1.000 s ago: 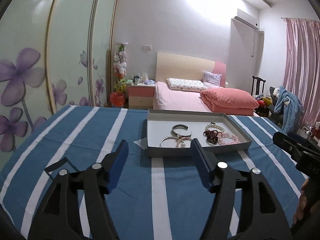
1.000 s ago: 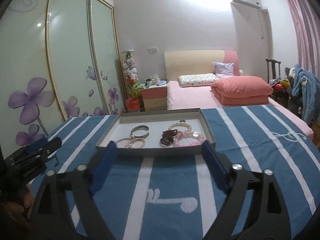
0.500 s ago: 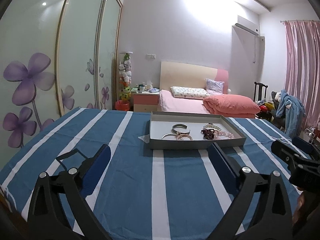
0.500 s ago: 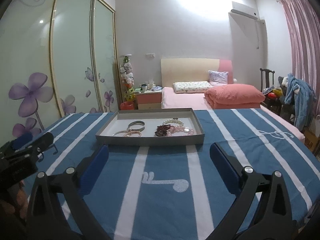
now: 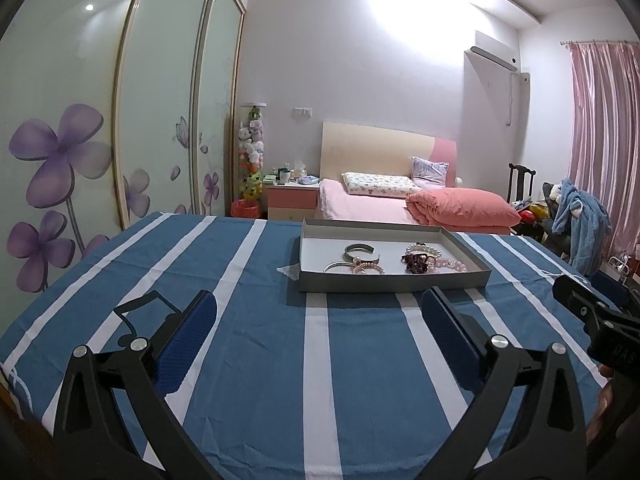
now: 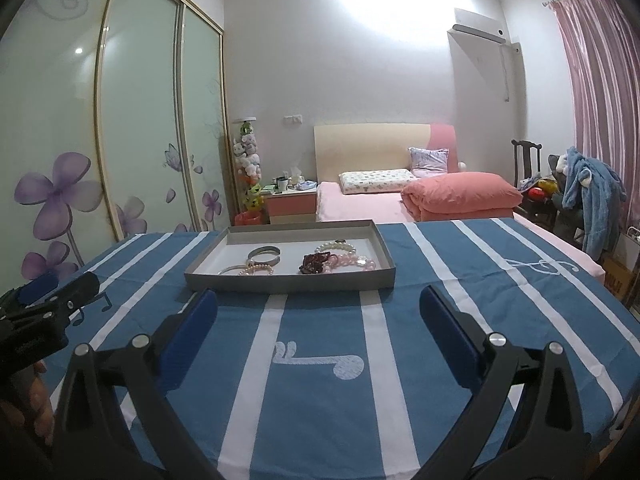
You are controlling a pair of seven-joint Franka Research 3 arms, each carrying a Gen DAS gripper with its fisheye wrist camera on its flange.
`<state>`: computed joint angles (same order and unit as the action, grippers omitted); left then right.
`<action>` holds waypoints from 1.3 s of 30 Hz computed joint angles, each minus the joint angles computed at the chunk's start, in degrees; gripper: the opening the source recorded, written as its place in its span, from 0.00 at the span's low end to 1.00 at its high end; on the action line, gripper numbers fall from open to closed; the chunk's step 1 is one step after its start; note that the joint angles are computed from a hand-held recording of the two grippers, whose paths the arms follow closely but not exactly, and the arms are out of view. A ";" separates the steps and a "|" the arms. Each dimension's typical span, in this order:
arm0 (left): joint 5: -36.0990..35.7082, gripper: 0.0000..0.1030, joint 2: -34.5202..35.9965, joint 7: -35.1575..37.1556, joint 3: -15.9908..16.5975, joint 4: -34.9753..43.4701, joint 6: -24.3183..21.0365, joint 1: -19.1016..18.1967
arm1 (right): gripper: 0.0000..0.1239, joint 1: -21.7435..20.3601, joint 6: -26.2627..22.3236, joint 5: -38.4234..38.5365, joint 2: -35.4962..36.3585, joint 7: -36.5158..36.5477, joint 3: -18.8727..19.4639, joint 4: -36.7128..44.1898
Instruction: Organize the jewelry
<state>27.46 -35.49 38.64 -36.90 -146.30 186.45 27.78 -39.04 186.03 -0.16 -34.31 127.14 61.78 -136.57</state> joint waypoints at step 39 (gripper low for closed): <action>0.38 0.98 -0.17 -1.08 -0.20 0.17 -0.95 -0.90 | 0.80 0.02 -0.06 0.22 -0.17 0.33 0.26 0.17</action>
<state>27.84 -35.66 37.56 -37.10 -146.13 185.50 26.88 -39.03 185.96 0.07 -34.48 127.47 62.04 -136.40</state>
